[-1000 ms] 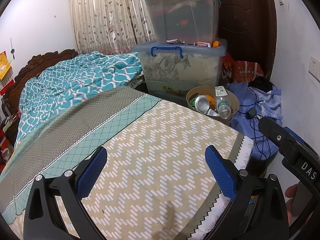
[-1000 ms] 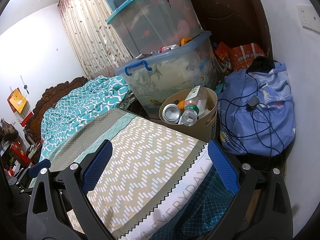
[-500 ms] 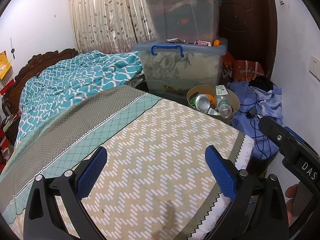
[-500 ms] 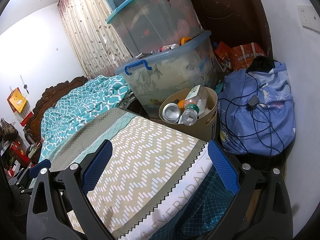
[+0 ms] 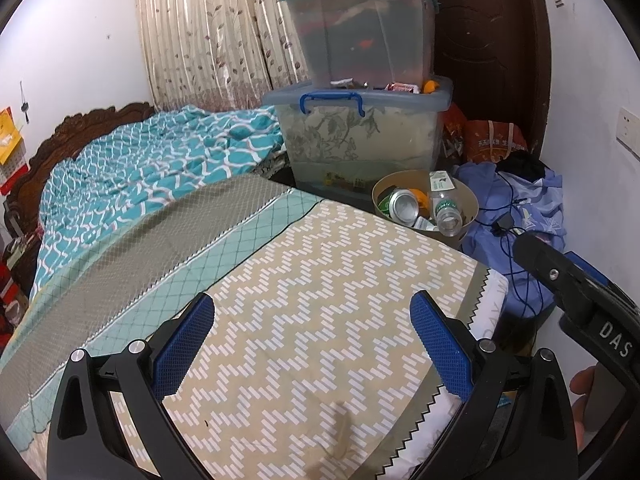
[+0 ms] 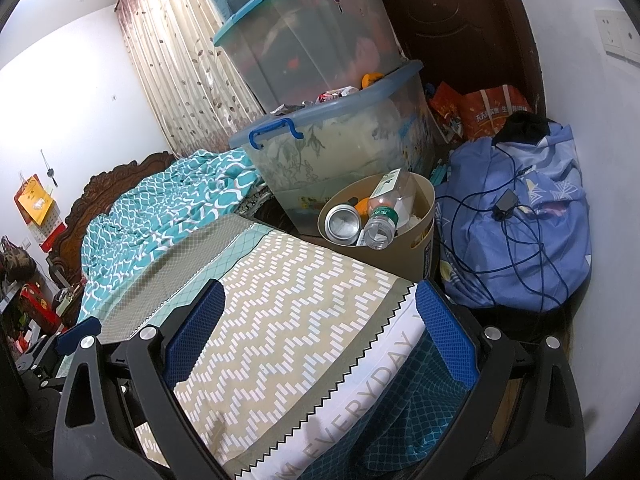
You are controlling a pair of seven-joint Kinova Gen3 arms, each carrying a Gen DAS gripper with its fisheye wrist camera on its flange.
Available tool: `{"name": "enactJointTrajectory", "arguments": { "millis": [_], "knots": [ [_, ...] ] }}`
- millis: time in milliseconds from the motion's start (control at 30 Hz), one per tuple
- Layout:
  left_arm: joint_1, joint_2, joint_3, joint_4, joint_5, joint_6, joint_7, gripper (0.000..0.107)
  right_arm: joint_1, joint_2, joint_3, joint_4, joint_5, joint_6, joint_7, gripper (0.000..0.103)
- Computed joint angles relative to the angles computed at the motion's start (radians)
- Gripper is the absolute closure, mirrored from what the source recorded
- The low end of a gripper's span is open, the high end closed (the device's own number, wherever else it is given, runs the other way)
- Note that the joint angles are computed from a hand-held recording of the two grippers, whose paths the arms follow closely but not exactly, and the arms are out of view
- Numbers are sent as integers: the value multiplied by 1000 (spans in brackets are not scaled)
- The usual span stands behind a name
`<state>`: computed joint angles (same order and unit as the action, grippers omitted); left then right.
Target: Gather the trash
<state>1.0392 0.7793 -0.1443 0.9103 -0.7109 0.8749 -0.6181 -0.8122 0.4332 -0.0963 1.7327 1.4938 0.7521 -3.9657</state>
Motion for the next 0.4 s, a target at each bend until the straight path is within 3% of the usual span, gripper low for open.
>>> {"name": "enactJointTrajectory", "arguments": {
  "millis": [400],
  "knots": [
    [-25,-17,23,8,39,-3,-43,13,-5,8,-10,19,31,19,-53,6]
  ]
}}
